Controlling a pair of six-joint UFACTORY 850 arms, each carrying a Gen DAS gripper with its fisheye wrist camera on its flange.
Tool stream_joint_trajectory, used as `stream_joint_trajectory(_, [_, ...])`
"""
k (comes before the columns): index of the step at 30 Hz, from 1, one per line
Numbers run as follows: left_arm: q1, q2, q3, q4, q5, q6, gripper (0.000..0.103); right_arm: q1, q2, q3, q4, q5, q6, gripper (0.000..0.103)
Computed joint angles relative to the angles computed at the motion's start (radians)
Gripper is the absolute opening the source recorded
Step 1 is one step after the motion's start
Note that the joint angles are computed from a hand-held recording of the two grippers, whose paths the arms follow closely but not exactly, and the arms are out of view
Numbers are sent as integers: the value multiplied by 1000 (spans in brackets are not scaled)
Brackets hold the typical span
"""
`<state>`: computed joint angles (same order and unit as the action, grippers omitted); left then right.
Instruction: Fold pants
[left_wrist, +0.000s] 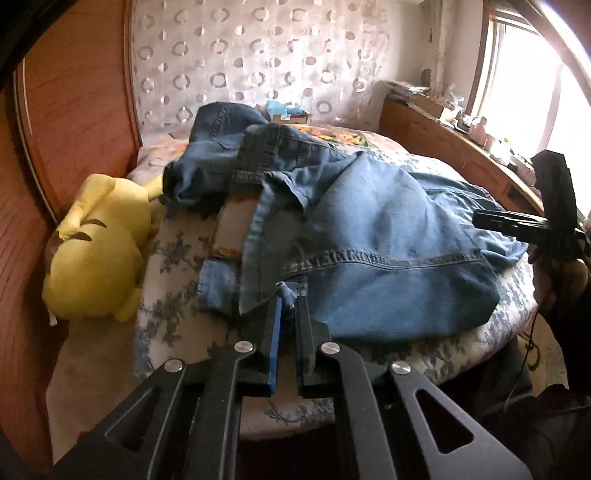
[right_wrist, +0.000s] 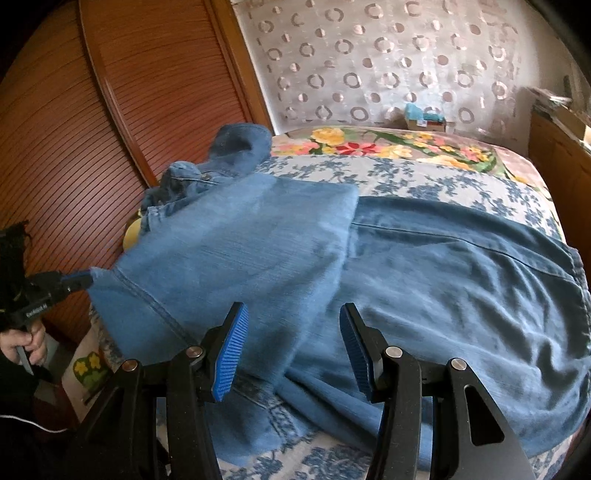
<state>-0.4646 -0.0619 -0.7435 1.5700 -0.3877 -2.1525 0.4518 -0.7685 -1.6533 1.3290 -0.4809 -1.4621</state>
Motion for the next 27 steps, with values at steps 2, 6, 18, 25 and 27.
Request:
stream_joint_trajectory(2, [7,8,4,29,8,-28,19,-1,-3,-4,1,-6,-8,53])
stream_joint_trajectory(6, [23,-5,-19,109,-3,-96,43,-8,-3,-3,3,-11,-26,53])
stream_joint_trajectory(18, [114,-195,-220,152,70,-47,32,-1,-11,-5,15,36,-8,53])
stream_joint_trajectory(25, [167,-272,-301,-95,129,200,32,17,-55,-61,-80,49,91,53])
stream_joint_trajectory(27, [170,-276,-305,-105,134,214,30,19,-70,-82,-102,35,114,53])
